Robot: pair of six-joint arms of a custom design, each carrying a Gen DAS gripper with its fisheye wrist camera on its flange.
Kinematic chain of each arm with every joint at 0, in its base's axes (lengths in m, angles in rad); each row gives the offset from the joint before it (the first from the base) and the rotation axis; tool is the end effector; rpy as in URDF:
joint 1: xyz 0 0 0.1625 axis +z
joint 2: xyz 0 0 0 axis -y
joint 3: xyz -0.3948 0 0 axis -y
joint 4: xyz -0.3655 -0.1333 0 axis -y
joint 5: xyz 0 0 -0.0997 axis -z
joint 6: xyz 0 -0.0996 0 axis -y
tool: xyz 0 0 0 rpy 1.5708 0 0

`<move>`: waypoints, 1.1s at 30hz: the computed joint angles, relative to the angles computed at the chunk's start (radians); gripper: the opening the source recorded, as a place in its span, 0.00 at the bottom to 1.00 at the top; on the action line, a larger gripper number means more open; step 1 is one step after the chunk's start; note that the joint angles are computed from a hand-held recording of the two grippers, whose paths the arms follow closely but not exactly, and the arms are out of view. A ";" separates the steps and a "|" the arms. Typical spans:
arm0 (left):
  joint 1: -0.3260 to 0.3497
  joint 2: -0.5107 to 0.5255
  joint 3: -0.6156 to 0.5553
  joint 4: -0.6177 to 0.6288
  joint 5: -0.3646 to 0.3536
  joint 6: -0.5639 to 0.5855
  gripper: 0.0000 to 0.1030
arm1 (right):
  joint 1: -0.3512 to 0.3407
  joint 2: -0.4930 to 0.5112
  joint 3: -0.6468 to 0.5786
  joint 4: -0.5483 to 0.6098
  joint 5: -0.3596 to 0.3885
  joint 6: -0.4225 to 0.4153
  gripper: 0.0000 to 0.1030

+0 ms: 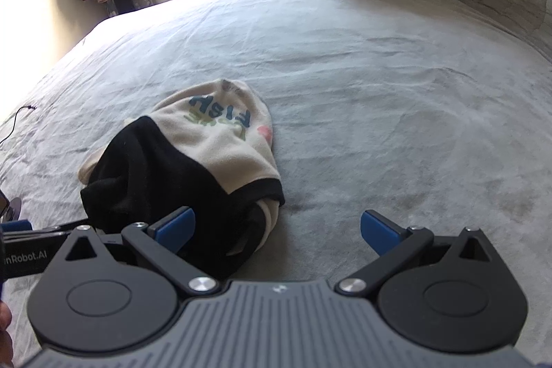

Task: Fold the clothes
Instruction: 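Move both grippers toward the black-and-cream garment on the bed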

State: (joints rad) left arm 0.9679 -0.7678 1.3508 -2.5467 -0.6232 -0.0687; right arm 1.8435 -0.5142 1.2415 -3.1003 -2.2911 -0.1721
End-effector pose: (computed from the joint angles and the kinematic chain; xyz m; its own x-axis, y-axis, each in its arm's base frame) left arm -0.2225 -0.7009 0.2200 -0.6914 0.0224 -0.7221 0.4775 0.7643 -0.4335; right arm 0.2644 -0.6943 0.1333 -0.8069 0.1358 0.5749 -0.3303 0.7031 -0.6298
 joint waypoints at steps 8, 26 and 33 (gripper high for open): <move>0.004 0.006 -0.007 -0.001 -0.005 0.004 0.99 | -0.013 0.016 -0.020 -0.005 0.007 0.000 1.00; 0.014 0.025 -0.040 0.027 -0.008 0.005 1.00 | -0.058 0.029 -0.107 0.240 -0.006 0.124 1.00; 0.023 0.027 -0.047 0.037 -0.010 0.007 0.99 | -0.072 0.021 -0.112 0.314 0.013 0.179 1.00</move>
